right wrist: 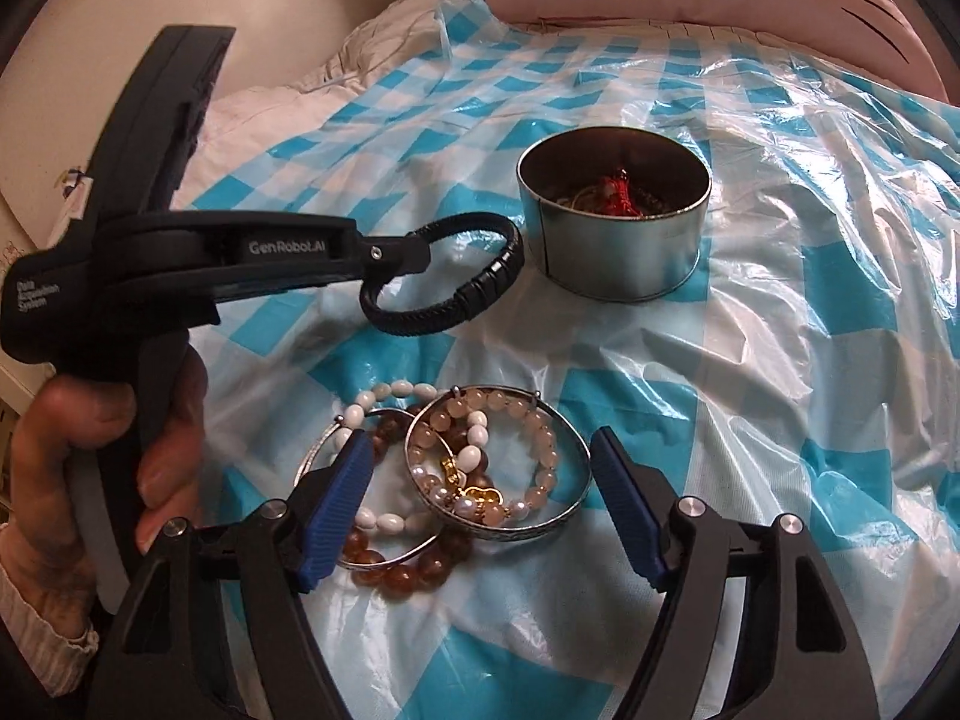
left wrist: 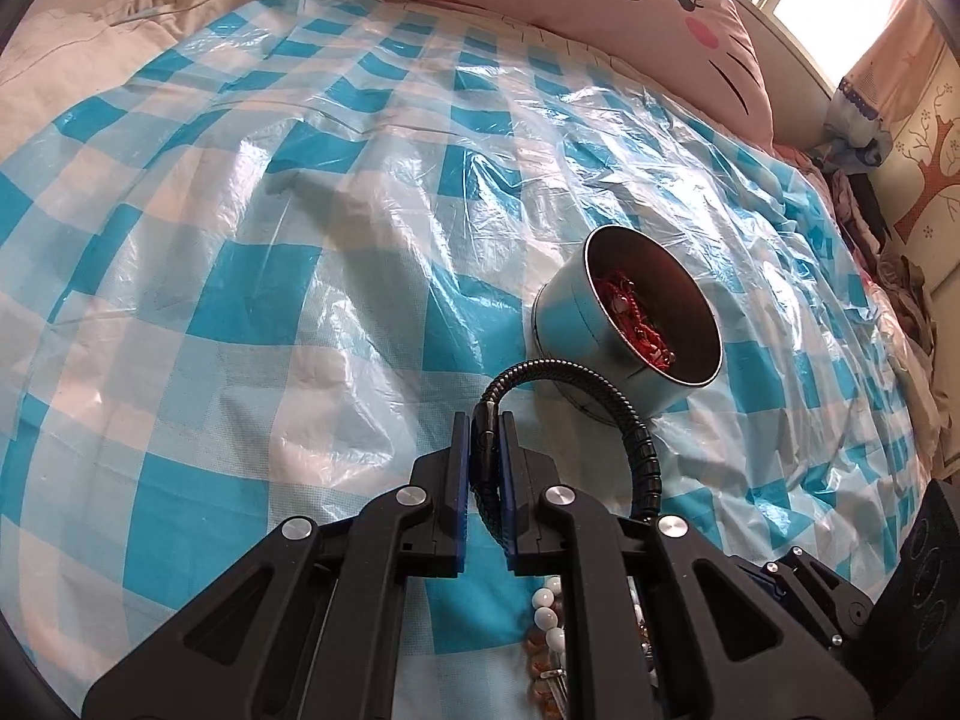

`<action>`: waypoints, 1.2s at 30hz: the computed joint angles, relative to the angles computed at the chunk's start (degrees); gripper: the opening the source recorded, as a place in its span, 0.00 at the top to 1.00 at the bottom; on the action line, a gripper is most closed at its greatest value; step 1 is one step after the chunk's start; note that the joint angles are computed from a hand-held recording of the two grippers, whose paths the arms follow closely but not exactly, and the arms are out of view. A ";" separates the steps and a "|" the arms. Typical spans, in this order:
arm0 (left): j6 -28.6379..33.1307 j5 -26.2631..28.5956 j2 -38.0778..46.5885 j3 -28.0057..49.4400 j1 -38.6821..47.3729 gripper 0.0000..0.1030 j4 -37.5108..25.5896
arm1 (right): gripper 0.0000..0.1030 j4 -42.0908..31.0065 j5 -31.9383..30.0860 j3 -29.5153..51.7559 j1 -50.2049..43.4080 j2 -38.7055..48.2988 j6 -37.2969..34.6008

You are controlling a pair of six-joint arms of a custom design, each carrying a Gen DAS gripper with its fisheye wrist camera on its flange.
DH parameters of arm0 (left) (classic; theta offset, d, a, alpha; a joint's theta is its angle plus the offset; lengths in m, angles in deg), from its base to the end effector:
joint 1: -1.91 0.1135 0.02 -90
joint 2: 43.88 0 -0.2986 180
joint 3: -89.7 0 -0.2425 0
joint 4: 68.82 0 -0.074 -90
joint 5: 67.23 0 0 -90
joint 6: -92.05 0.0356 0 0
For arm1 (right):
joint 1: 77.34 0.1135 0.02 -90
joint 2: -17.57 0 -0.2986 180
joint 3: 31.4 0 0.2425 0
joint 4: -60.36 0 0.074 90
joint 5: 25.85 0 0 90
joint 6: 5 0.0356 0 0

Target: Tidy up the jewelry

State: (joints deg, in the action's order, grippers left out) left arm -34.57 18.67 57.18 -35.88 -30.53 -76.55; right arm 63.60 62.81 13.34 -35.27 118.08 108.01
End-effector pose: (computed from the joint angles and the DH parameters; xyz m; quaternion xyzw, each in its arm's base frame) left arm 0.2609 -0.1628 0.1412 -0.0456 0.9504 -0.1453 0.2712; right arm 0.2055 0.1866 0.1196 -0.1605 0.9333 0.1821 0.2648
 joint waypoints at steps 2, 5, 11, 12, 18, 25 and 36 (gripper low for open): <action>-0.04 0.06 0.01 -0.02 -0.01 0.92 0.04 | 0.30 -1.65 0.47 1.52 0.47 1.94 -0.42; 0.15 0.17 0.11 -0.11 0.02 0.92 0.26 | 0.32 -1.99 0.71 1.93 0.76 2.40 -1.11; -0.34 -0.01 0.06 -0.21 -0.09 0.92 0.58 | 0.36 0.99 -0.87 -0.27 -0.42 -0.18 -0.37; -0.39 0.00 0.03 -0.22 -0.07 0.92 0.59 | 0.36 1.75 -0.60 -0.76 -0.38 -0.91 -0.42; -0.27 -0.20 0.08 -0.07 -0.21 0.92 0.54 | 0.36 2.96 4.05 -2.06 -0.84 -3.51 0.23; 0.53 -3.08 -0.38 0.80 -2.08 0.92 -0.84 | 0.36 0.57 8.17 -1.57 -2.50 -3.30 1.30; 1.78 -5.92 -0.48 2.00 -4.01 0.92 -1.94 | 0.36 -0.57 9.09 -0.96 -4.71 -1.98 1.89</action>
State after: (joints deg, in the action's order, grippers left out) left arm -32.80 12.75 56.70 -33.88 -34.53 -78.49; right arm 63.04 71.90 12.37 -39.99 116.10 109.89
